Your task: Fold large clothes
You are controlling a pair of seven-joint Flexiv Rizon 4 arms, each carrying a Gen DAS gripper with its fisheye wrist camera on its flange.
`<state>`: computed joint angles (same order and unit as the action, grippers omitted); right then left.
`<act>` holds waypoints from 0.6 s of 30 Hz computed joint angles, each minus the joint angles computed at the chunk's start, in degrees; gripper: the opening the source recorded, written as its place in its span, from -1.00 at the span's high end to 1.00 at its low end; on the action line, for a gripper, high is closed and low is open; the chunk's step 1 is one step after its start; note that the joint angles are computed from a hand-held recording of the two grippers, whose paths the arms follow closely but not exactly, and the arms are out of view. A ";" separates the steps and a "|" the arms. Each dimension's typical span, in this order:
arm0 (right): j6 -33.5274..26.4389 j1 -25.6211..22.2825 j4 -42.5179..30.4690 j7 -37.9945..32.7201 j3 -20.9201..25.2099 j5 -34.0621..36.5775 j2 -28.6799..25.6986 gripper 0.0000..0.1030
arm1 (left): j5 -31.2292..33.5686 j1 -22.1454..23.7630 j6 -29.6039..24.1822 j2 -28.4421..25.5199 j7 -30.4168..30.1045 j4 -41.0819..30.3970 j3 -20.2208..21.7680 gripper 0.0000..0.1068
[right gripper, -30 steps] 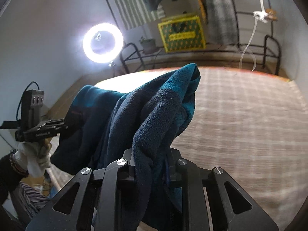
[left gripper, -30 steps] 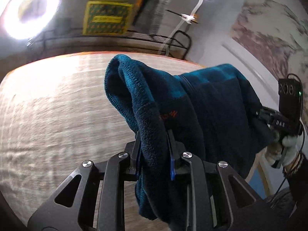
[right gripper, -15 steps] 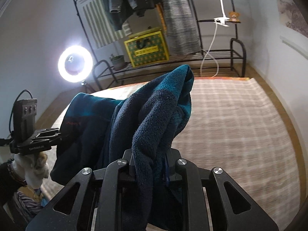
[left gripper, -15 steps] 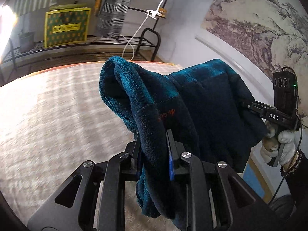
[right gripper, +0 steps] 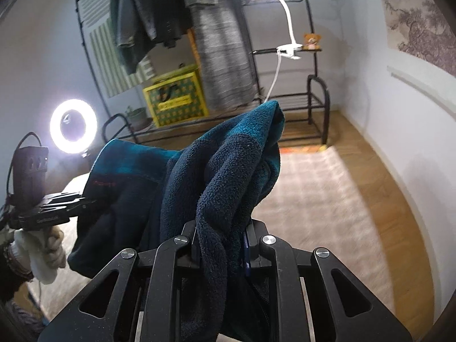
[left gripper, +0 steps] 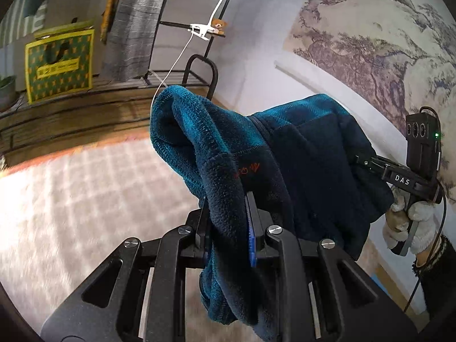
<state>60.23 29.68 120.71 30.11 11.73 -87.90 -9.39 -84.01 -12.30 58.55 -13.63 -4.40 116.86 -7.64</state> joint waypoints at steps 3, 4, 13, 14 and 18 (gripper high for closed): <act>1.00 -2.21 -0.62 -2.09 -1.84 -1.44 -0.21 0.68 | -0.13 -0.95 2.88 -5.01 -0.75 -5.83 -1.97 0.68; 1.25 -2.88 -0.91 -2.77 -2.24 -1.80 -0.47 0.68 | 0.24 -1.01 3.50 -6.89 -1.33 -7.89 -2.64 0.68; 5.98 -9.36 -5.71 -3.94 -6.34 -7.86 -8.83 0.68 | 6.56 -1.64 13.76 -21.94 -5.41 -20.18 -7.22 0.78; 5.23 -9.35 -5.77 -5.85 -6.51 -6.18 -9.76 0.68 | 10.51 -1.49 13.39 -23.93 -9.80 -21.72 -6.35 0.78; 0.65 -8.45 -5.68 -14.53 -7.64 7.78 -14.37 0.67 | 16.79 1.16 10.92 -28.01 -15.81 -25.00 -7.16 0.77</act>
